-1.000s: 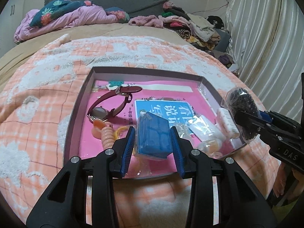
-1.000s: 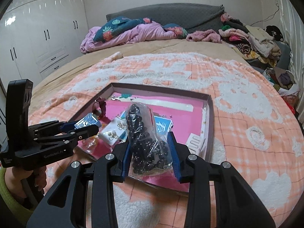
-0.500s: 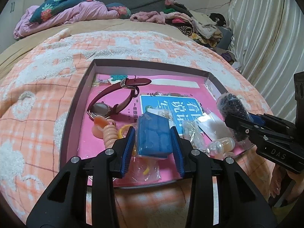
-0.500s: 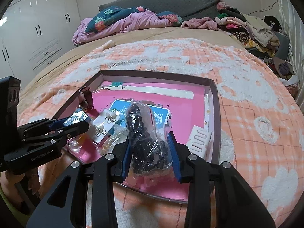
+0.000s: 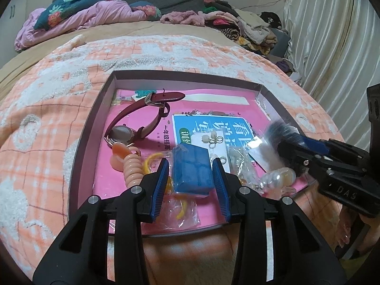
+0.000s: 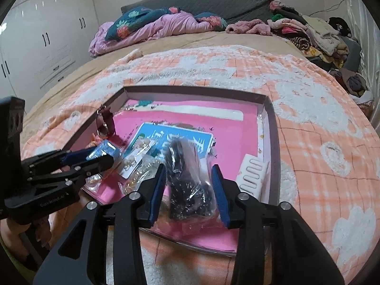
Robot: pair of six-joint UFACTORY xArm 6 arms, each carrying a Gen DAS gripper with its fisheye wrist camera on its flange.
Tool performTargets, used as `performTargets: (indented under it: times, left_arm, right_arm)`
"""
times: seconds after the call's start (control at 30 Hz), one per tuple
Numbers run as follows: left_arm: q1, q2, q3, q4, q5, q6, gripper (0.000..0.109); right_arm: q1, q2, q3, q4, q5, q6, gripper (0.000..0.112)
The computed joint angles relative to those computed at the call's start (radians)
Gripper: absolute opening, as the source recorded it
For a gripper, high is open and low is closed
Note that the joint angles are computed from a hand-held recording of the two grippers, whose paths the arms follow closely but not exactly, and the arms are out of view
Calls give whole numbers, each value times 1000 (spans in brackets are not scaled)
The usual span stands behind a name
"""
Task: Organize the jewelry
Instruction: 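Open both tools to release the blue box and bead bag into the box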
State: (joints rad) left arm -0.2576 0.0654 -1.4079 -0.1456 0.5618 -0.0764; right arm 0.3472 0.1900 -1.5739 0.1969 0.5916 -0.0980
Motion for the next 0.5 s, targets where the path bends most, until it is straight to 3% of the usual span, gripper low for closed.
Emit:
performTargets:
  times: [0.2,0.5]
  left_arm:
    - [1,-2,-10,6,24,-3,46]
    - [8,-33,1,43,40,-38,70]
  right_arm:
    - [-3,-33,31,11,-26,-6,61]
    - [-4,-68,65,9,-33,-1,71]
